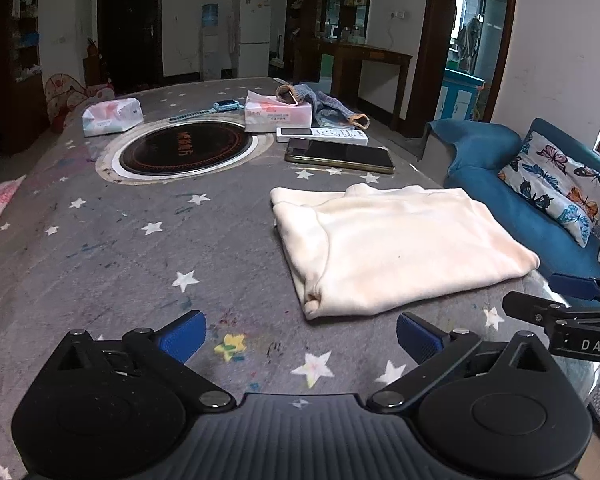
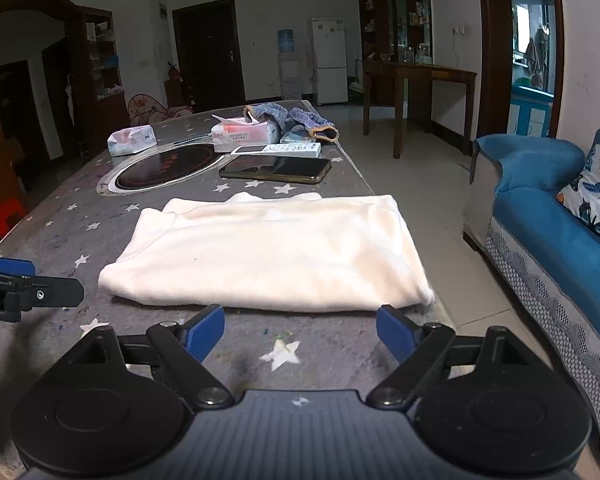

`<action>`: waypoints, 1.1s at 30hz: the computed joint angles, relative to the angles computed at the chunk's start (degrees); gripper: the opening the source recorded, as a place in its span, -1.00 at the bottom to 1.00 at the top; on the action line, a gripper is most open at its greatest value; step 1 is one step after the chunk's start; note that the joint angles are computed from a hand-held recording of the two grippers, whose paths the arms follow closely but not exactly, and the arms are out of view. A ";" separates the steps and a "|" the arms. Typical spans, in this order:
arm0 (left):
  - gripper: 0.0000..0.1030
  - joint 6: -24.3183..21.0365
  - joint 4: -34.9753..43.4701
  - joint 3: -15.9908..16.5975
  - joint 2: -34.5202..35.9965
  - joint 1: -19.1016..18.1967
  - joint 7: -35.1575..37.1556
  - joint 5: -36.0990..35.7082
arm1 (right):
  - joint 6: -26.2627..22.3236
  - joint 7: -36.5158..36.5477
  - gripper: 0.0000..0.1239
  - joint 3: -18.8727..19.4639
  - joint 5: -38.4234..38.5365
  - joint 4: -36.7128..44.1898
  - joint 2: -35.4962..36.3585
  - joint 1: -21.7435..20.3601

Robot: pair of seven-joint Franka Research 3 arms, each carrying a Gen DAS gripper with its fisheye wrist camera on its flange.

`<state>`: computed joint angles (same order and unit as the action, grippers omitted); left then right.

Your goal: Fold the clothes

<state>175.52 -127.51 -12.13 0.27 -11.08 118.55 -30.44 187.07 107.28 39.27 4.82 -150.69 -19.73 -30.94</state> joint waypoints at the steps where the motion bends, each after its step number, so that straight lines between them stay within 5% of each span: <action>1: 1.00 0.44 -0.53 0.02 -0.29 0.01 -0.39 0.67 | -0.22 0.30 0.39 0.40 0.13 -0.17 -0.41 -0.19; 10: 1.00 -0.87 -2.10 1.75 -2.33 -2.27 5.88 -5.43 | -3.39 6.54 0.51 2.73 -2.16 -1.79 -4.65 -1.86; 20: 1.00 0.79 -5.01 2.76 -3.57 -2.72 -3.09 4.59 | -5.72 13.44 0.55 2.83 -8.40 -2.92 -7.51 -1.94; 33: 1.00 1.39 -6.95 5.49 -4.93 -5.88 -3.74 6.14 | -7.64 20.07 0.56 1.19 -13.86 -4.39 -9.36 -0.23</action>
